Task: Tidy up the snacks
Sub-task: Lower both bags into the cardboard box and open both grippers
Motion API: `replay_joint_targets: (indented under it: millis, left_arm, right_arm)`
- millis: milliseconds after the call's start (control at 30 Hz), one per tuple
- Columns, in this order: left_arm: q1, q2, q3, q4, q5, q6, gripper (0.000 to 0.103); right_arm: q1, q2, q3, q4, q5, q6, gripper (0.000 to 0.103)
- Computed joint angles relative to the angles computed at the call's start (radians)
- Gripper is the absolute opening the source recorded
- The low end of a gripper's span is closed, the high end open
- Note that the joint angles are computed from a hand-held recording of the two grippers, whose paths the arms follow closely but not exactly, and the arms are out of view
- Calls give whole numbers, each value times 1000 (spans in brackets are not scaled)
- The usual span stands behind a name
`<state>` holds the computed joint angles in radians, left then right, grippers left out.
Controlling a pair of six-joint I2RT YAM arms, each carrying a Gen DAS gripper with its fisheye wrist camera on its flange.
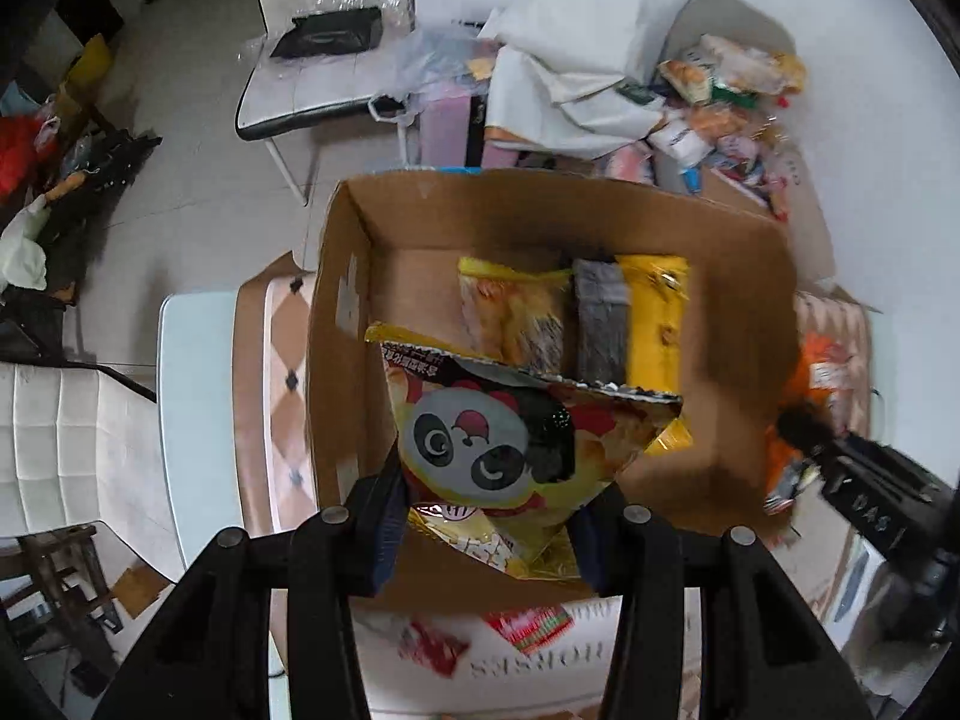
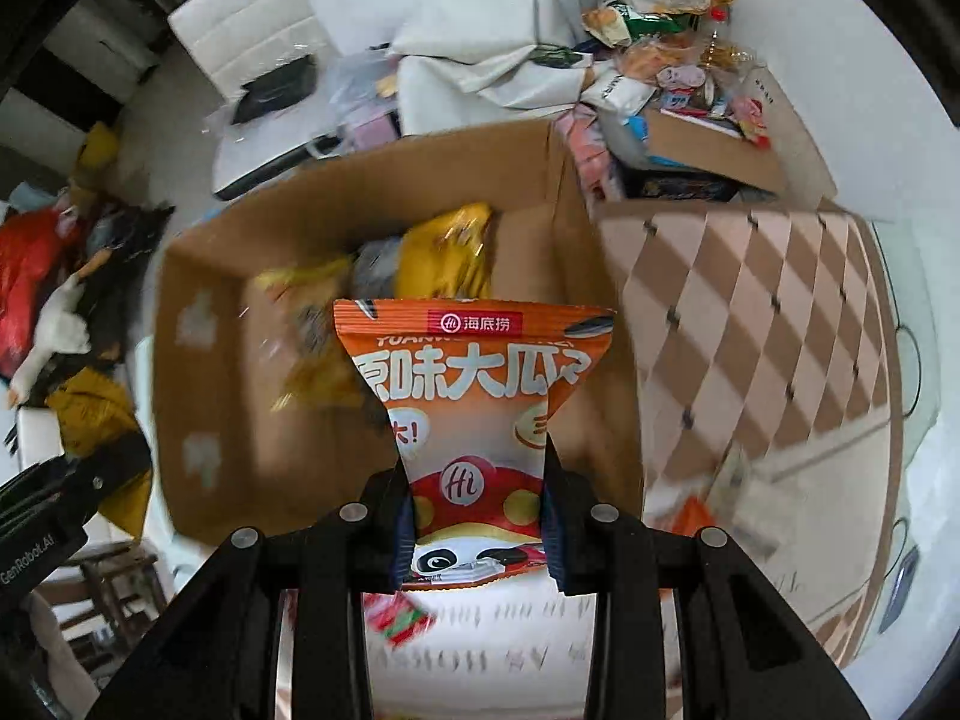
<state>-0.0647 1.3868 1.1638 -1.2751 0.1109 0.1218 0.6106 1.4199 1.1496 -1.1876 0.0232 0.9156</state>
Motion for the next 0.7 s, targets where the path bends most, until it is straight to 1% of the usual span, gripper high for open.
replay_joint_targets:
  millis: [67,167,267,367,467,533,567,600,633,667,700]
  left_arm:
    - [-16,88,13,49,-29,-8,43]
    - [-32,194,31,110,-63,-21,43]
    - [-36,282,52,152,-85,-20,43]
    - [-33,354,71,174,-88,-21,44]
    - [-35,400,86,167,-84,-19,45]
    - [-31,415,94,153,-64,-14,45]
    - [-30,425,96,149,-54,-16,45]
    - [-31,431,99,147,-51,-21,45]
    - [-32,435,100,147,-50,-24,47]
    - [-34,437,102,148,-49,-26,53]
    - [-38,435,102,150,-46,-28,57]
  right_arm:
    - [-66,81,15,45,1,-73,36]
    - [-122,205,47,101,17,-141,36]
    - [-152,293,75,131,34,-177,36]
    - [-175,358,87,163,35,-200,36]
    - [-188,403,97,184,19,-217,36]
    - [-197,431,105,187,11,-223,39]
    - [-201,448,114,184,7,-233,42]
    - [-199,455,123,175,4,-237,57]
    - [-198,463,128,175,6,-244,80]
    - [-199,458,120,193,-11,-251,84]
    - [-192,464,127,191,-11,-252,88]
